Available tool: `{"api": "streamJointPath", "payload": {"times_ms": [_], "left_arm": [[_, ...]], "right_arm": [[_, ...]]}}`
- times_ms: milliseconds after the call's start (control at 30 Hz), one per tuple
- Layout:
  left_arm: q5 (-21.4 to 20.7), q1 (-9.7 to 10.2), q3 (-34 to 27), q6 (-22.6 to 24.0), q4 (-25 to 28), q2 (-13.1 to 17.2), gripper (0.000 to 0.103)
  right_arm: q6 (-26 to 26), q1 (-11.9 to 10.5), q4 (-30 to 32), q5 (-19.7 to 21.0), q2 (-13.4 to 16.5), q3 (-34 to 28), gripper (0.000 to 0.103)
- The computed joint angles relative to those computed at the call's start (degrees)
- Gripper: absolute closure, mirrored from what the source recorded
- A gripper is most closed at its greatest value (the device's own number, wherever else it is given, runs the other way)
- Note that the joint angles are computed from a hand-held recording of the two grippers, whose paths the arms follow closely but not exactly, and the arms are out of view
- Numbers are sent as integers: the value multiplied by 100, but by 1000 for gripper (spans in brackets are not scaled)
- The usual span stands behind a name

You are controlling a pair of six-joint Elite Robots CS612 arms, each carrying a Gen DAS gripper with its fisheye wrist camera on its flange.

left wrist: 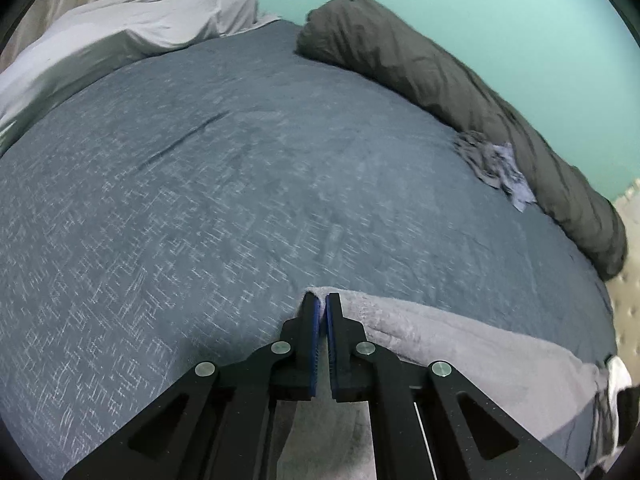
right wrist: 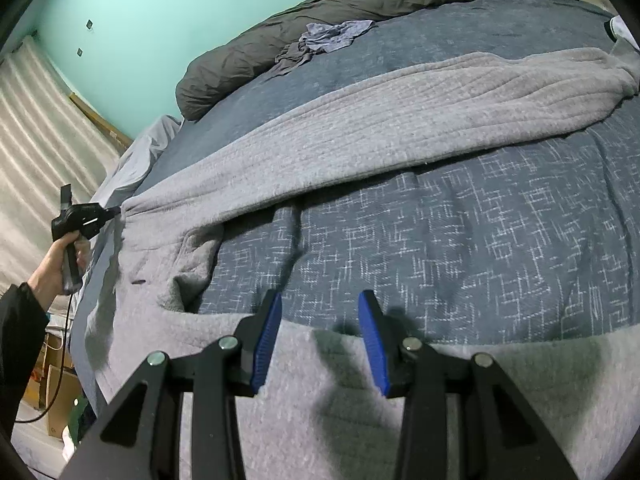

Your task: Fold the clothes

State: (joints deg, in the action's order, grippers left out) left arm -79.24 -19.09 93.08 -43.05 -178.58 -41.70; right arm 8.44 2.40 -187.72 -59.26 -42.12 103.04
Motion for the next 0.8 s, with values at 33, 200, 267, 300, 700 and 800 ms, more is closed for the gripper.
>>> {"api": "streamJointPath", "payload": {"times_ms": [33,200,267,300,700,800], "left_arm": [[18,6,-48,0,92,39,100],[-35,62,-323,-68,993,196,95],[58,74,-282,-129,959,187,94],[32,91,-220,-132,811,163,93],[-725,166,76,147,257,129,47],[-890,234,-37,-49,35,238,47]], "right_arm": [[-11,0,7,4,5,-5,63],[-38,-13,57,40,26,-15,63],[-55,-11,76,52,36,-29,63],[-61,-12,79,59,39,-33,63],[-97,31,-6,73,32,-19,63],[-91,26,-7,77,42,-31,63]]}}
